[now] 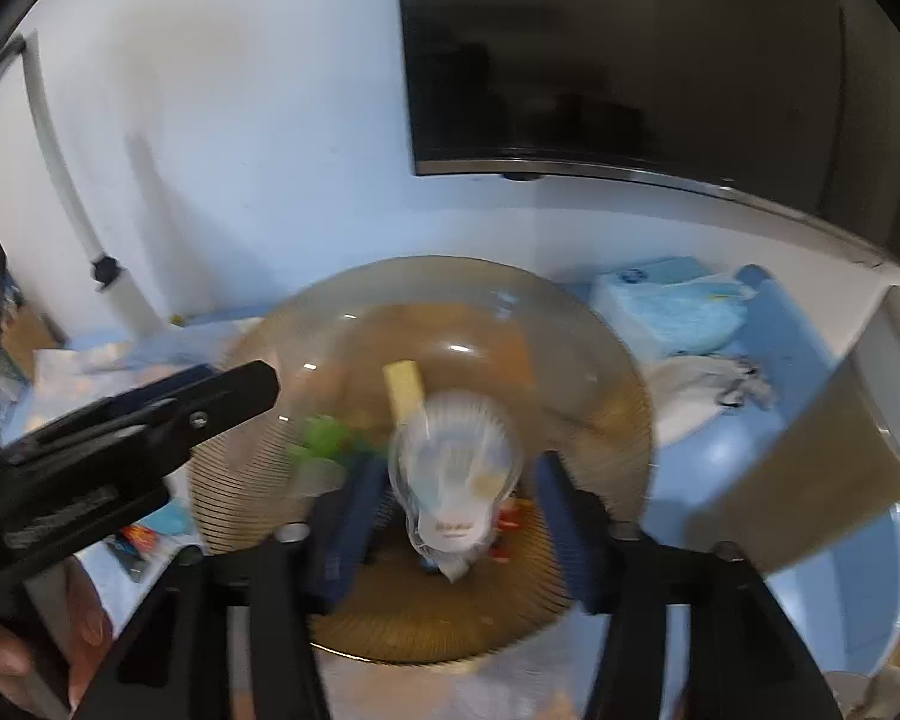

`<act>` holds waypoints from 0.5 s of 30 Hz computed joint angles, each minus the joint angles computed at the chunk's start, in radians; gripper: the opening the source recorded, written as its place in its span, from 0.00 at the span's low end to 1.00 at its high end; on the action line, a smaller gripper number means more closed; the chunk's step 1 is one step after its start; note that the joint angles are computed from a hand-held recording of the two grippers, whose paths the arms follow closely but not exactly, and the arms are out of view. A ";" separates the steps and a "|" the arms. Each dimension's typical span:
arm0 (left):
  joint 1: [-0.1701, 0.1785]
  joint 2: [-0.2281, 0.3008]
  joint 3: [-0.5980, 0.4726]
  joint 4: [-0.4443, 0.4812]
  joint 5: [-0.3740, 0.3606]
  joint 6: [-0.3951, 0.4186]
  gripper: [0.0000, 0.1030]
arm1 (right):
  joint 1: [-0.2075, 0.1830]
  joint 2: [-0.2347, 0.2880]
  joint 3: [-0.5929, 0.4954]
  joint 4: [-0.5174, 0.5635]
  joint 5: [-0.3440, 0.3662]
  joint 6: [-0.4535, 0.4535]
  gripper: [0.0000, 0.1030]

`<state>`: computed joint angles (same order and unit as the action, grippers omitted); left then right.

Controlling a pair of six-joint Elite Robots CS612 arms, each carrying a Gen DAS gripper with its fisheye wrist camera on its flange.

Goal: Organize rigid objects
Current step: 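Carry the eraser and tape dispenser to the amber bowl and release them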

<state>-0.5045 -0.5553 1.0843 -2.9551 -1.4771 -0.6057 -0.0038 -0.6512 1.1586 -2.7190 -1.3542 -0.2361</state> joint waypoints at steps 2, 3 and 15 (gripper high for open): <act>-0.003 -0.015 0.032 -0.030 0.017 -0.029 0.83 | -0.005 -0.014 0.022 -0.012 0.003 0.009 0.59; -0.003 -0.032 0.060 -0.046 0.022 -0.034 0.83 | -0.010 -0.025 0.037 -0.017 0.019 0.019 0.59; -0.027 -0.281 0.528 -0.227 0.397 -0.164 0.98 | 0.024 -0.148 0.254 -0.129 0.248 -0.006 0.85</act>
